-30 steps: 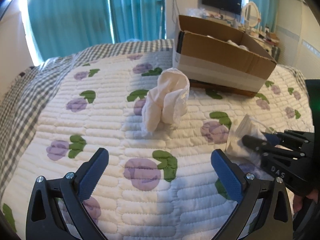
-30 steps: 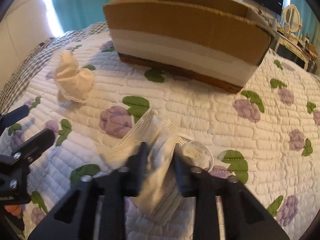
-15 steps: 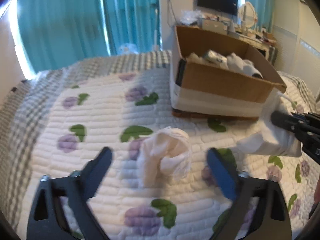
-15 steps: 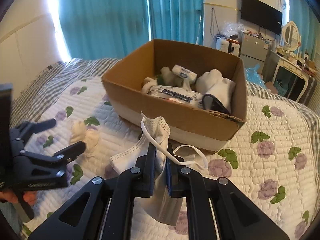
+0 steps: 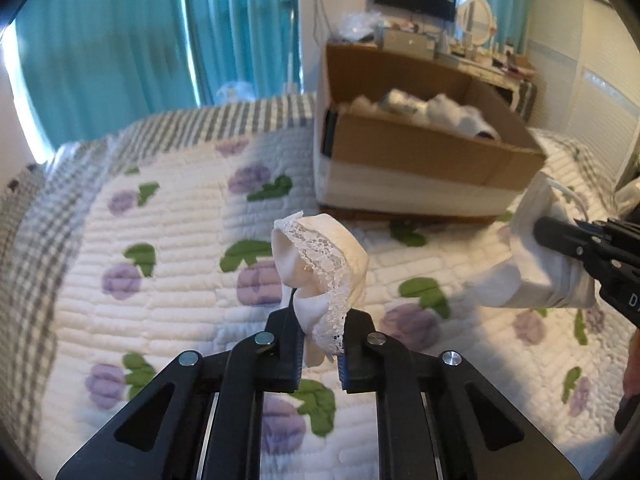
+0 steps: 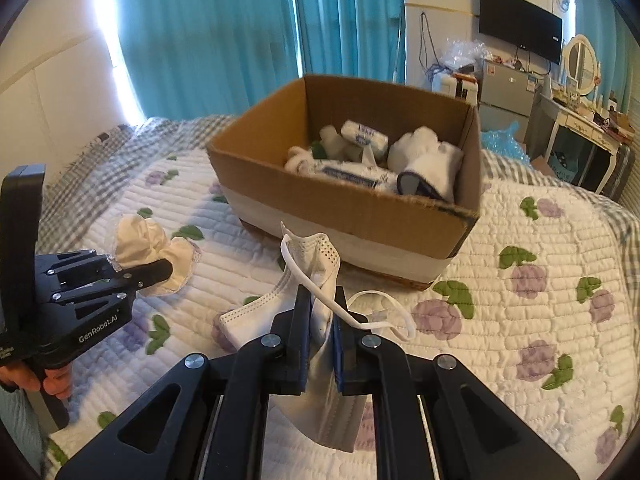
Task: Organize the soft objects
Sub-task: 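Grasp the lace cloth with the left tool while the right tool grasps the white face mask, then carry the lace cloth and face mask into the box and release them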
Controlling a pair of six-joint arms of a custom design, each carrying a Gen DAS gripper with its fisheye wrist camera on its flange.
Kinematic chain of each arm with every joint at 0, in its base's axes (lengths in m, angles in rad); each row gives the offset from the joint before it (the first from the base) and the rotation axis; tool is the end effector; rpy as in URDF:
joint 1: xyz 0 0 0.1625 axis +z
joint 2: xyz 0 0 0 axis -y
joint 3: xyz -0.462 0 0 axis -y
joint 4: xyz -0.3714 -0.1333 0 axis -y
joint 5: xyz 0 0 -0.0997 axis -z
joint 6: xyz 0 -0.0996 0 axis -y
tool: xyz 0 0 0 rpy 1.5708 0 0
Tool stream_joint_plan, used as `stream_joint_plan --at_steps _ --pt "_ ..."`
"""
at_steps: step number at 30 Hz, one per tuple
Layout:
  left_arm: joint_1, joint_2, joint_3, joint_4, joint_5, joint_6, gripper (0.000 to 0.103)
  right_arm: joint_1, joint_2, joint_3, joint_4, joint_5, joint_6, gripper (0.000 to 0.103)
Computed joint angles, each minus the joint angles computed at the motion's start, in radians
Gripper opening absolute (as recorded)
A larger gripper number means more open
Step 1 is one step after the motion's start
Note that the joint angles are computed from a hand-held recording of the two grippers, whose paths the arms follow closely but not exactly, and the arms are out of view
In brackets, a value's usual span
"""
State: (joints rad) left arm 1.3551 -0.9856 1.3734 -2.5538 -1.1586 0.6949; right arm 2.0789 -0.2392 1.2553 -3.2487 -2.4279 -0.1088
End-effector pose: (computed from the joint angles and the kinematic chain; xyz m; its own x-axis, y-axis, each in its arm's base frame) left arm 0.0124 -0.7528 0.3875 -0.6109 0.5000 -0.6138 0.7400 0.6362 -0.2183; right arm 0.4220 -0.6385 -0.0339 -0.7516 0.0120 0.6596 -0.4682 0.6946 -0.5462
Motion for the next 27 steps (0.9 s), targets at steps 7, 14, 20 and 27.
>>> stream_joint_plan --at_steps 7,14,20,27 --pt "-0.059 -0.091 0.056 -0.017 -0.037 0.007 0.012 0.067 -0.035 0.026 -0.049 -0.056 -0.054 0.009" --pt "-0.123 -0.154 0.094 -0.047 -0.065 0.014 0.012 0.135 -0.063 0.010 -0.112 -0.121 -0.148 0.009" --pt "-0.158 -0.143 0.039 -0.021 -0.085 0.014 0.012 0.174 -0.056 -0.079 -0.152 -0.153 -0.277 0.009" --pt "-0.183 -0.068 -0.063 0.000 -0.087 0.025 0.012 0.169 -0.041 -0.216 -0.146 -0.120 -0.370 0.009"
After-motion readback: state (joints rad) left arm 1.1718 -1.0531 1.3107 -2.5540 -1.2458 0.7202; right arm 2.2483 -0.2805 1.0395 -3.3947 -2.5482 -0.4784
